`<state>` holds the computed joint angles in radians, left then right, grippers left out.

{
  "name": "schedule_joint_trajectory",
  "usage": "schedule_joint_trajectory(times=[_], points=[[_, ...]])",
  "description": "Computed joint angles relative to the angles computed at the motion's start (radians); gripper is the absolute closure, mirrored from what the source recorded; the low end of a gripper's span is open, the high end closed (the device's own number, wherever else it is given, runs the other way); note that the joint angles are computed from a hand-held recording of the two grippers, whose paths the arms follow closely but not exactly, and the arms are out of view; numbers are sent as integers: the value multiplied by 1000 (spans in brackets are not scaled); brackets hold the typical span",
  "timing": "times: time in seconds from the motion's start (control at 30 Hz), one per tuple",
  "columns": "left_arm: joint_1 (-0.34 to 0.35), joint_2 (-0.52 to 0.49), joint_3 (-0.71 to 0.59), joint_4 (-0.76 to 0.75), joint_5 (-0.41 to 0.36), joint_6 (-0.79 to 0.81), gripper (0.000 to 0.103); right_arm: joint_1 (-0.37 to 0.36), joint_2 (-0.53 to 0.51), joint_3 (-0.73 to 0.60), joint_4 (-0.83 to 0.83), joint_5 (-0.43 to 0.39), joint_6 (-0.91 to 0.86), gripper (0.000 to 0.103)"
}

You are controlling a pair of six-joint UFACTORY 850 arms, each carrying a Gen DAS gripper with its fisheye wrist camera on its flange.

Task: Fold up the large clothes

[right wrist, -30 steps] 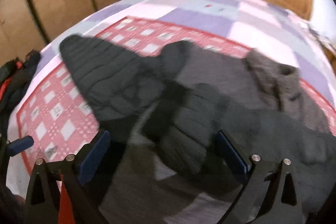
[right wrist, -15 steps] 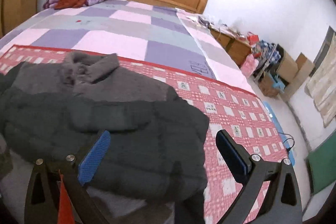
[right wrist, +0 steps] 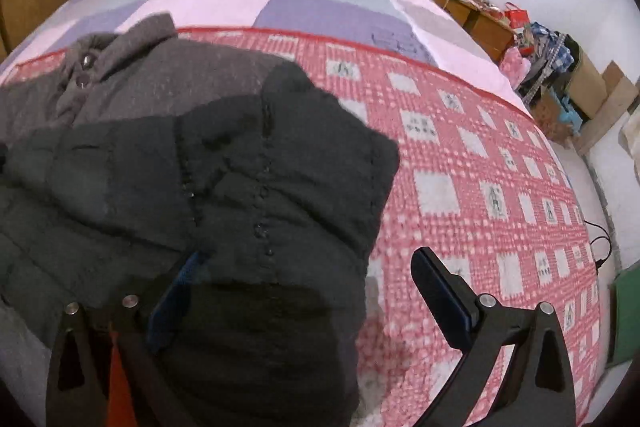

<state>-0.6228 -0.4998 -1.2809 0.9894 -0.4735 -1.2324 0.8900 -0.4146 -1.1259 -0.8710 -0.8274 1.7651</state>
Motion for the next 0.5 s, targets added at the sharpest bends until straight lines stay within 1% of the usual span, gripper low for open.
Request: schedule_joint_trajectory(times=[0.03, 0.07, 0.1, 0.13, 0.17, 0.2, 0.23, 0.3, 0.33, 0.37, 0.4, 0.43, 0.47, 0.5], points=[[-14, 16, 8, 48, -21, -41, 0, 6, 0, -8, -12, -23, -4, 1], [-31, 32, 19, 114, -38, -98, 0, 29, -5, -26, -41, -82, -8, 1], [-49, 57, 41, 210, -56, -186, 0, 54, -8, -44, -79, -137, -4, 1], [-68, 84, 64, 305, -70, -279, 0, 68, -10, -56, -103, -158, 3, 1], [-81, 102, 82, 365, -75, -344, 0, 88, -9, -68, -151, -174, 27, 1], [-96, 119, 94, 418, -72, -404, 0, 96, -5, -71, -167, -176, 34, 1], [-101, 123, 95, 439, -53, -426, 0, 101, -18, -96, -182, -170, 29, 1], [-107, 101, 63, 400, 3, -373, 0, 96, -55, -158, -194, -123, 5, 1], [-108, 76, 38, 348, 11, -311, 0, 90, -78, -190, -196, -95, -16, 1], [-105, 48, 8, 289, 6, -240, 0, 80, -110, -231, -177, -59, -56, 1], [-97, 10, -24, 199, -16, -138, 0, 82, -131, -258, -151, -44, -82, 1], [-88, -24, -55, 121, -54, -56, 0, 68, -158, -285, -109, -9, -135, 1], [-71, -49, -72, 62, -79, 3, 0, 54, -188, -305, -41, 4, -218, 1], [-55, -45, -60, 30, -62, 20, 0, 52, -197, -307, -3, -5, -258, 1]])
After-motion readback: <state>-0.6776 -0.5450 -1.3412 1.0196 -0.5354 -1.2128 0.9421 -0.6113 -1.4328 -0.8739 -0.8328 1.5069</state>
